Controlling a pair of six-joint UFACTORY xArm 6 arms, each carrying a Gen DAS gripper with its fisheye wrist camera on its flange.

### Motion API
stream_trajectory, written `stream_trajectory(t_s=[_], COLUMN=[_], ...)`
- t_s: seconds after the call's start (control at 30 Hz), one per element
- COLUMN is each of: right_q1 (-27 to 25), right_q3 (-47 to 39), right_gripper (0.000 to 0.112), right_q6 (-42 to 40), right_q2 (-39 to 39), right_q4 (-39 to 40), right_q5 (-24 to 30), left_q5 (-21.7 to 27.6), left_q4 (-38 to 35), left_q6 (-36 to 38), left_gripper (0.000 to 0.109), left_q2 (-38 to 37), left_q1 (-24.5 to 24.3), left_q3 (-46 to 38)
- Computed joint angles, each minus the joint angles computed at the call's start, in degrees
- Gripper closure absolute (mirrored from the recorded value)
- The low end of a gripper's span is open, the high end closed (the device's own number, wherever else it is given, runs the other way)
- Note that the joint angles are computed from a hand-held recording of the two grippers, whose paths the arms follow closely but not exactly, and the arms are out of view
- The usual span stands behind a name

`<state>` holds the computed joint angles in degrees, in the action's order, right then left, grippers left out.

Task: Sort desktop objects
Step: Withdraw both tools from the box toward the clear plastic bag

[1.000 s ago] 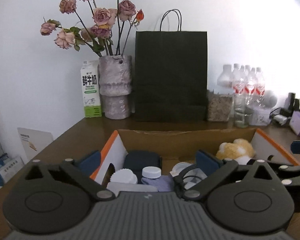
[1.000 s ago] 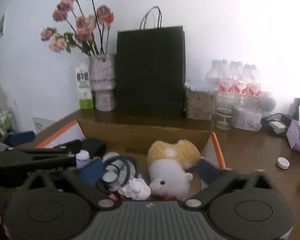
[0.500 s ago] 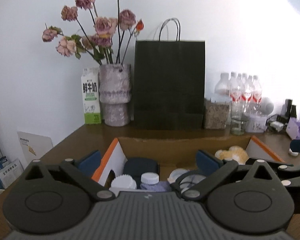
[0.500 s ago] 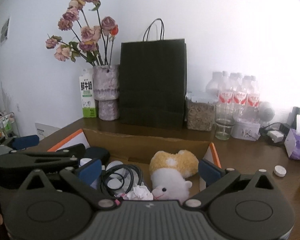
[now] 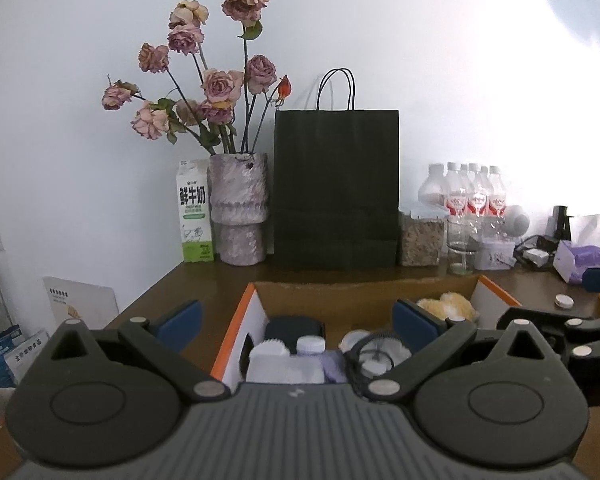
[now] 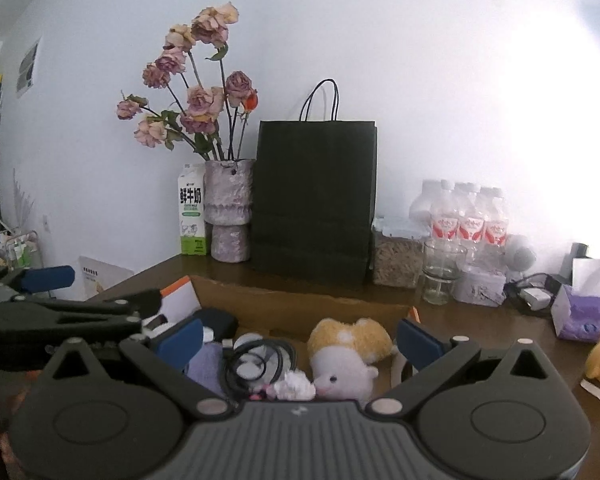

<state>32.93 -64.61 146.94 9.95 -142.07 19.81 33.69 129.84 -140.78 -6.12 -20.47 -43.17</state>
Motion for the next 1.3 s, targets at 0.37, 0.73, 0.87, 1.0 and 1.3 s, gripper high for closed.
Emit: stream_trajectory(t_s=[0.37,0.73,0.87,1.0,1.3], right_q1=[1.53,1.87,2.14,1.81,0.19], right_q3=[10.99,12.90,11.25,9.22,5.27], right_gripper=[0.009,0.009,0.009,0.009,0.031], right_q6=[-2.91,-5.41,-7.35,-10.76,-17.56], right_q2=[-6.17,-3.09,-0.43,1.93,6.09], right_q4=[6.18,10.10,11.37,13.72,19.54], right_q5=[1.32,-1.87,-3.13,-4.12,-5.99], left_q5=[-1.62,-4.89,-6.14,-7.24,-9.38], left_q4=[-1.64,-1.67,-0.41,0.82,3.82], left_q6=[0.10,-0.87,-2.08,-3.33,-5.52], left_gripper=[0.006,0.006,0.006,0.006,0.006], left_q2=[-6.97,-6.31,-4.71,-3.56,-1.56], left_q1=[-0.65,1.15,2.01,3.14,3.43], left_q3=[9.45,13.00,12.93,12.53,10.79])
